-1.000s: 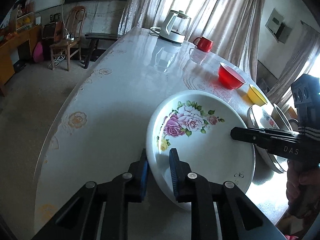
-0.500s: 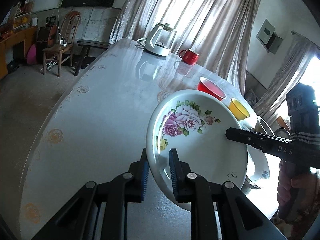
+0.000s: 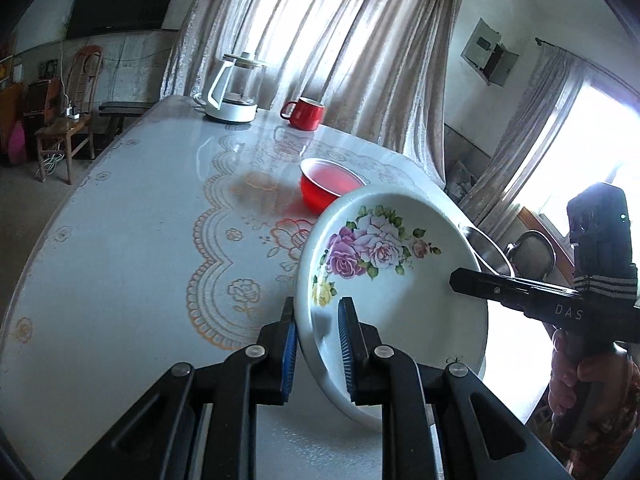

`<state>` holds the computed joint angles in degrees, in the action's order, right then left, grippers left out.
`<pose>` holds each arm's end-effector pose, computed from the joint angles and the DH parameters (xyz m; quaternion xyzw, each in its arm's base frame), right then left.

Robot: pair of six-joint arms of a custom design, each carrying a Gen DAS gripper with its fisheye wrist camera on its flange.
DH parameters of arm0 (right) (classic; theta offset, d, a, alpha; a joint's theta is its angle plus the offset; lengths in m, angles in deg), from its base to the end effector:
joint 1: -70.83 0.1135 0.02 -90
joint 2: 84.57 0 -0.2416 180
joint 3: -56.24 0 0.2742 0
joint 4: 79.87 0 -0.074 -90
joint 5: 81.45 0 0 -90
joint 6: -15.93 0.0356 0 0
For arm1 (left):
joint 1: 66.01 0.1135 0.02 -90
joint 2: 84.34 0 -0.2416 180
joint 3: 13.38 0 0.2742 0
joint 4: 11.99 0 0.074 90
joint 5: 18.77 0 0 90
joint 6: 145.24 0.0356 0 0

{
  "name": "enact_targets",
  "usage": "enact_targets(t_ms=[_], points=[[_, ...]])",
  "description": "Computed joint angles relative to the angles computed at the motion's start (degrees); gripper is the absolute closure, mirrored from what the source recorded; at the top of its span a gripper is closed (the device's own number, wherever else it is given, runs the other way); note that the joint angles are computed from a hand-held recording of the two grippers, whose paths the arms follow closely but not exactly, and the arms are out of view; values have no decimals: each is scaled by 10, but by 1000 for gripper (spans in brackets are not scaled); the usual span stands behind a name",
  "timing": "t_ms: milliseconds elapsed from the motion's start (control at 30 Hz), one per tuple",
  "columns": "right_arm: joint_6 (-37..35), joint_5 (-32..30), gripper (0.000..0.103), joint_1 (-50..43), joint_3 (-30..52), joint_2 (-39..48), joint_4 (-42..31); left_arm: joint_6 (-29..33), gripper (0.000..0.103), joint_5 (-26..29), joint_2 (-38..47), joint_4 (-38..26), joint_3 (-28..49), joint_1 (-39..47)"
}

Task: Organize plates and bowls
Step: 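Lift the pink-rose plate and carry it over the stacked plates, then lower the pink-rose plate onto the red-character plate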

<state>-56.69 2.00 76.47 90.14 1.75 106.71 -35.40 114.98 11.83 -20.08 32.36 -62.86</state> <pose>0.2463 0.0284 0.0588 0.0733 0.9225 0.1268 0.3572 0.2737 -0.0096 0.0573 0.2296 0.8691 -0.3013 0.3182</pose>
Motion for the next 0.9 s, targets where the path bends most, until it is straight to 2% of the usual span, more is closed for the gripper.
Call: enact_targets(t_ms=[133,267,667,900], points=[[-15,-20,93,-52,-37,-32,1,-40,84,-27,11,38,-8,-60],[-28,-48,93,-101,-56,-29,13,-68,84,-57,29,66,-12,-106],[-62,-110,92,-204,-49,85,75,-113,84,-120,44,117,-19,-185],[-70,-124,92,-223,-39,123,79,-119,84,-134,70,135,-13,-200]])
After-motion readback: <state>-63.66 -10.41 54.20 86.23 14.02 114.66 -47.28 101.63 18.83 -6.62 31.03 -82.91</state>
